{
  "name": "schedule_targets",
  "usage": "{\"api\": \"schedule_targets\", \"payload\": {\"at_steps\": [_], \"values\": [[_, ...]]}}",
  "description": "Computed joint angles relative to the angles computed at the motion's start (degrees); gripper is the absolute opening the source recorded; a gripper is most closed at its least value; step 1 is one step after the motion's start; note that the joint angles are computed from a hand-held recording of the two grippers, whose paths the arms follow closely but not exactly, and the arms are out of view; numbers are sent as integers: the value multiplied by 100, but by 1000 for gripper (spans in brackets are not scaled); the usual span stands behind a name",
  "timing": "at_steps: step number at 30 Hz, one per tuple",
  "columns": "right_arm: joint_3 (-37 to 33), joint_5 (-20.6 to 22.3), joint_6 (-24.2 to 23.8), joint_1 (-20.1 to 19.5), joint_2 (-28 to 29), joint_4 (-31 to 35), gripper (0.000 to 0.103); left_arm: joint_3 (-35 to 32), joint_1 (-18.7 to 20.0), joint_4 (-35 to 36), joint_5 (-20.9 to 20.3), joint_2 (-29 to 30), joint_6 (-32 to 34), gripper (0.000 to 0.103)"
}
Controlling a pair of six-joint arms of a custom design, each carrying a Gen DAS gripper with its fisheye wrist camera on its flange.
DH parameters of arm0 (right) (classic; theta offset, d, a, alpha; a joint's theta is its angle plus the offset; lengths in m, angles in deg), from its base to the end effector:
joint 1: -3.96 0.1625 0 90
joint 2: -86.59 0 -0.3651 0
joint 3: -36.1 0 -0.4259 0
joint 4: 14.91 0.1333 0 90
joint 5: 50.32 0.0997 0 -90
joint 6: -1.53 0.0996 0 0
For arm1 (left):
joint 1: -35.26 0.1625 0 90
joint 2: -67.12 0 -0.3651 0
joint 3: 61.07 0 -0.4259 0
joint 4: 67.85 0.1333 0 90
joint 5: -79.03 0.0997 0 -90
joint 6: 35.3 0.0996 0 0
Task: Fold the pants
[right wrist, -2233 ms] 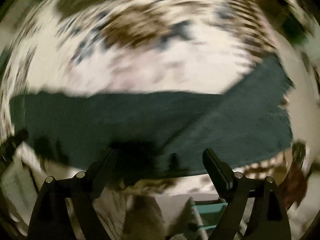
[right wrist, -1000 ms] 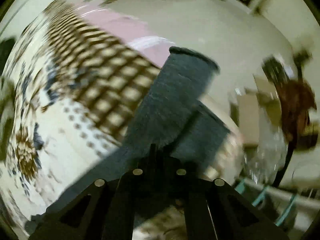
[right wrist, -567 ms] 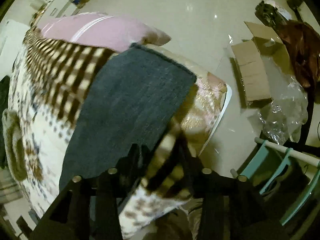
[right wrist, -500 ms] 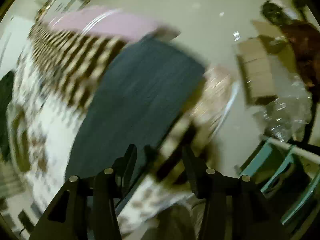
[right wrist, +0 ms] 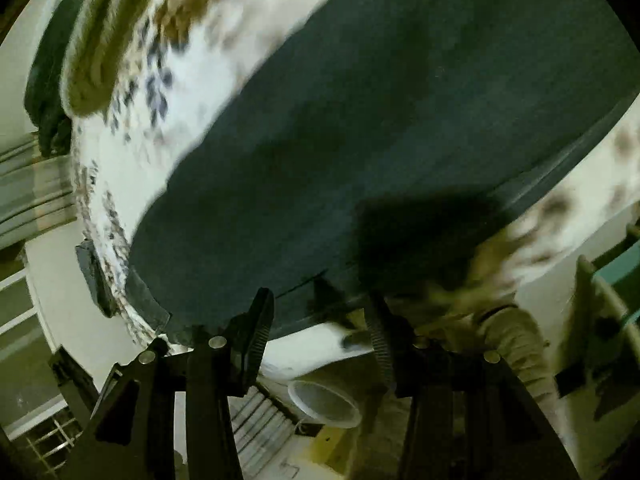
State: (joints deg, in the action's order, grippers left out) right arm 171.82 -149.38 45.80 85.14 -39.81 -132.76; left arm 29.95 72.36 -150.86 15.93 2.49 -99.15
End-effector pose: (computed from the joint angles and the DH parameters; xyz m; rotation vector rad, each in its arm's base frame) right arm 0.0657 -0.3435 0.3258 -1.3946 -2.7037 0.5460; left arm -0.3489 -0.4875 0.1741 -0.0579 2.4132 -0.1118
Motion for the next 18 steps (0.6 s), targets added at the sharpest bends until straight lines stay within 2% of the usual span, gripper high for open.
{"api": "schedule_targets", "payload": {"at_steps": [4, 7, 8, 9, 10, 11, 12, 15, 18], "values": [[382, -162, 799, 222, 653, -1319, 50, 259, 600, -636, 182, -366, -163, 85], [519, -604, 1209, 441, 1004, -2082, 49, 492, 970, -1225, 149, -507, -128, 84], [566, -836, 1380, 565, 1143, -2407, 45, 594, 1063, -1436, 125, -603, -67, 76], [530, -1187, 1592, 754, 1325, -2518, 34, 698, 1148, -1713, 63, -648, -25, 61], [404, -1462, 1729, 891, 1505, -2455, 29, 776, 1193, -1962, 6, -670, 15, 49], [357, -1639, 1801, 1002, 1614, -2453, 18, 873, 1240, -2180, -16, -742, 64, 26], [265, -1926, 1875, 1201, 1791, -2411, 13, 875, 1228, -2159, 58, -751, 21, 14], [32, -2460, 1979, 1597, 2053, -2089, 9, 1066, 1170, -2393, 123, -942, 119, 9], [-25, -2646, 2151, 1891, 1979, -1807, 8, 1138, 1047, -2352, 149, -1174, 311, 8]]}}
